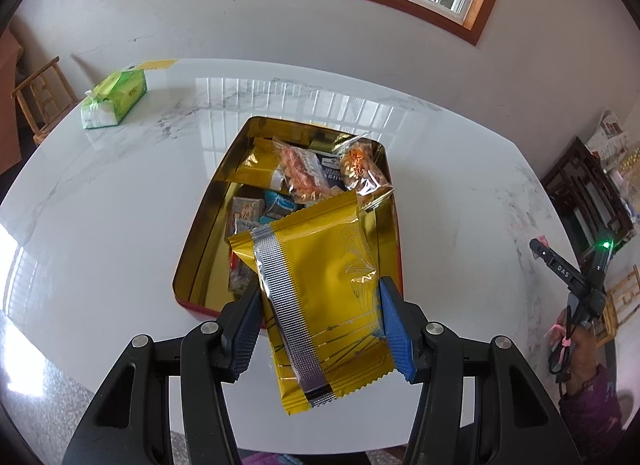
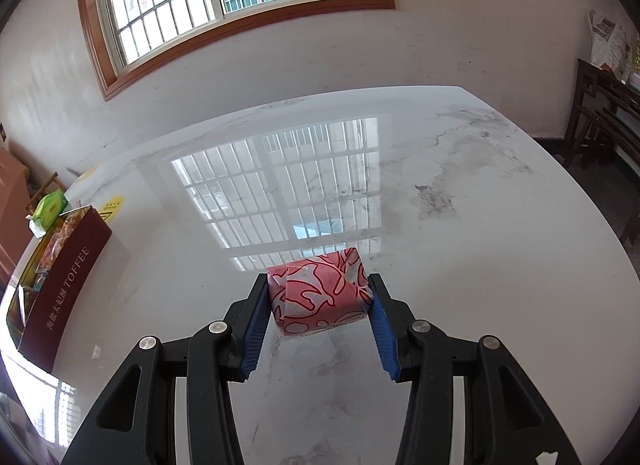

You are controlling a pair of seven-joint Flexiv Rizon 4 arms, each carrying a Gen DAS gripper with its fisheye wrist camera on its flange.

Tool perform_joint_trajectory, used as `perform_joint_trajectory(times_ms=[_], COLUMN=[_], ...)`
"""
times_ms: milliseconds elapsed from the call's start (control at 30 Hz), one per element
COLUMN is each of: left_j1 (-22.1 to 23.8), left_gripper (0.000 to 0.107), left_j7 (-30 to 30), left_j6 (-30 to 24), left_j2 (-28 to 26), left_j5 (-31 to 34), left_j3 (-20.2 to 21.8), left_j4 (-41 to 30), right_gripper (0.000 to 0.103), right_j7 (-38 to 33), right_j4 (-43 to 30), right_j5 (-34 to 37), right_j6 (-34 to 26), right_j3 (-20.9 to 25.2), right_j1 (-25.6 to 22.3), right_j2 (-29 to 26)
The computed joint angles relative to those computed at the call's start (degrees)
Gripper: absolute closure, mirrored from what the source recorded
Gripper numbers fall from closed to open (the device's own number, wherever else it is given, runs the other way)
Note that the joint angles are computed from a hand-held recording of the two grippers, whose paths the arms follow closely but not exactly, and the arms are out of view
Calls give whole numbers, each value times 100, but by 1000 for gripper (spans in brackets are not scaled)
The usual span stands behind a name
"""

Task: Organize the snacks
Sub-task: 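Lower the yellow pack into the tin and open the left gripper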

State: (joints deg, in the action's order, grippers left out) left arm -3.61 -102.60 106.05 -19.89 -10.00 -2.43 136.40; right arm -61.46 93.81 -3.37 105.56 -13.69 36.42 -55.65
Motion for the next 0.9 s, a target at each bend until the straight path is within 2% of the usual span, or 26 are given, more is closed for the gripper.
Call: perform_joint_trajectory(times_ms=[100,200,433,500,567,833,900], left_j1=[107,-220,-1498,-1643,-2020,-2584,-2575], left_gripper=[51,51,50,50,50,50,50], left_j7=[53,219,796,934,1127,1684,1786], left_j6=[69,84,135,175,170,250,260], left_j2=[-94,-245,-751,-849,-1014,-1422,-1461], left_j5=[103,-8,-775,-956,-1265,-2042,-2144], left_j3=[-82,240,1380,1485,1795,2148,2110], left_j4=[-88,-247,-656,-708,-805,-1006,-1036], right_gripper=[59,59,59,59,59,59,59], right_j7=[31,71,137,154,178,232,243], right_j4=[28,17,-3,-13,-22,-22,-27], right_j5=[63,91,40,16,-6,-122,-158], right_j6=[-20,-41,-137,-163,-196,-273,-309], right_j3=[-90,-142,-187,-190,-198,-195,-184], right_j1=[68,113,134,128,134,115,105], right_j2=[8,-9,-15,-15,-13,-8,-2])
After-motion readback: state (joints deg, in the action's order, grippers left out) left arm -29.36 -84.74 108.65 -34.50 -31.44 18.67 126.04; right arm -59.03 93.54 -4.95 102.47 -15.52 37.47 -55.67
